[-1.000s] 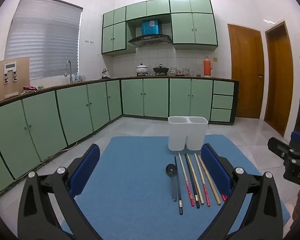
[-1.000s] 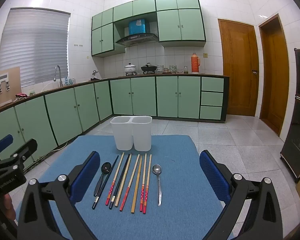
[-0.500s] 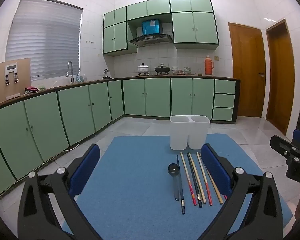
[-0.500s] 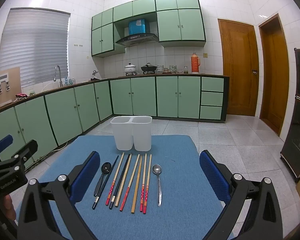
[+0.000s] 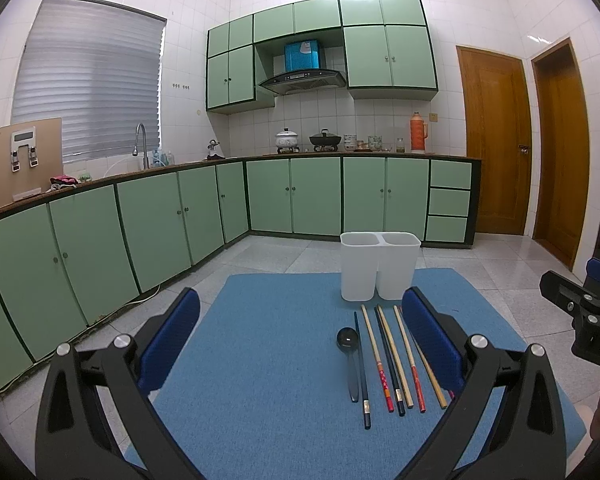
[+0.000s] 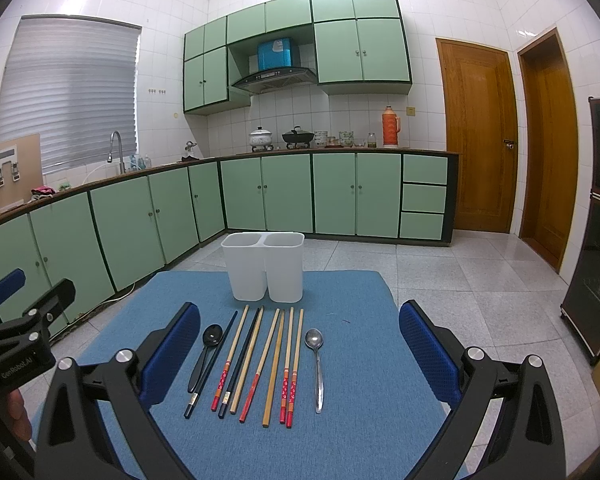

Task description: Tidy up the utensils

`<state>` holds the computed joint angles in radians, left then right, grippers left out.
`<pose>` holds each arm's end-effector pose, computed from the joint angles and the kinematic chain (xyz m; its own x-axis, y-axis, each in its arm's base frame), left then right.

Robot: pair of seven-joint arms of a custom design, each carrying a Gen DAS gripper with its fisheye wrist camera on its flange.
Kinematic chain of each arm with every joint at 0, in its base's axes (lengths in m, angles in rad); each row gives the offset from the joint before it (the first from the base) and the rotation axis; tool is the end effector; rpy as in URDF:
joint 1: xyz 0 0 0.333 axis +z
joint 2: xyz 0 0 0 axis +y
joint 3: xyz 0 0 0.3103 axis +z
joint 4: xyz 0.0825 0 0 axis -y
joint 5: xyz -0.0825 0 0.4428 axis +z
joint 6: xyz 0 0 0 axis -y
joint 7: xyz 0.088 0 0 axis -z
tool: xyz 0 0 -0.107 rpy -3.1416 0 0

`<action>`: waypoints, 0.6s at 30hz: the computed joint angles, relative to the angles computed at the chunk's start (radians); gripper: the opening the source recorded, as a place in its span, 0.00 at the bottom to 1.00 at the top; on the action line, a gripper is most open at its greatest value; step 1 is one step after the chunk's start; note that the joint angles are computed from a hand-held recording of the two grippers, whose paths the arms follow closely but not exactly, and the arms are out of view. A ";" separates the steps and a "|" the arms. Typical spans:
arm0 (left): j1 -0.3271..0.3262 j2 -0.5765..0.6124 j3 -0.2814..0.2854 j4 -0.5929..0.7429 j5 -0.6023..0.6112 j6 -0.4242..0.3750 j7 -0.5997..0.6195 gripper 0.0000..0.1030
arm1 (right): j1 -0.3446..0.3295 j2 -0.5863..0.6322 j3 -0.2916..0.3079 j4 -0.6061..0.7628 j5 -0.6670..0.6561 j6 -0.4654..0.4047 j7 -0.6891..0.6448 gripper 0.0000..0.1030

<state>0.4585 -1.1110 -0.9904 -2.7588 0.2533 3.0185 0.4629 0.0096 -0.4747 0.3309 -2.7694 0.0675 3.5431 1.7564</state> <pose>0.3757 -0.2314 0.4655 0.2307 -0.9717 -0.0510 -0.2814 -0.0165 -0.9595 0.4261 0.1450 0.4545 0.1967 -0.9775 -0.0757 -0.3394 0.0046 -0.9406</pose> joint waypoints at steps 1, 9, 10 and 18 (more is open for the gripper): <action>0.001 0.000 0.000 0.000 0.001 0.000 0.000 0.95 | 0.000 0.000 0.000 0.000 0.000 0.000 0.000 0.94; 0.001 -0.001 -0.004 0.001 0.001 -0.001 -0.002 0.95 | 0.001 0.000 0.001 0.000 0.003 0.001 -0.002 0.94; 0.001 -0.001 -0.003 0.001 0.001 -0.001 -0.003 0.95 | 0.001 0.000 0.000 -0.001 0.003 0.001 -0.002 0.94; 0.009 0.004 0.000 0.003 0.004 0.005 0.001 0.95 | 0.002 -0.002 -0.002 -0.002 0.002 0.001 -0.002 0.94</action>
<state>0.4677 -1.1073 -0.9904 -2.7555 0.2570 3.0238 0.4640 0.0119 -0.4763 0.3293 -2.7710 0.0697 3.5440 1.7541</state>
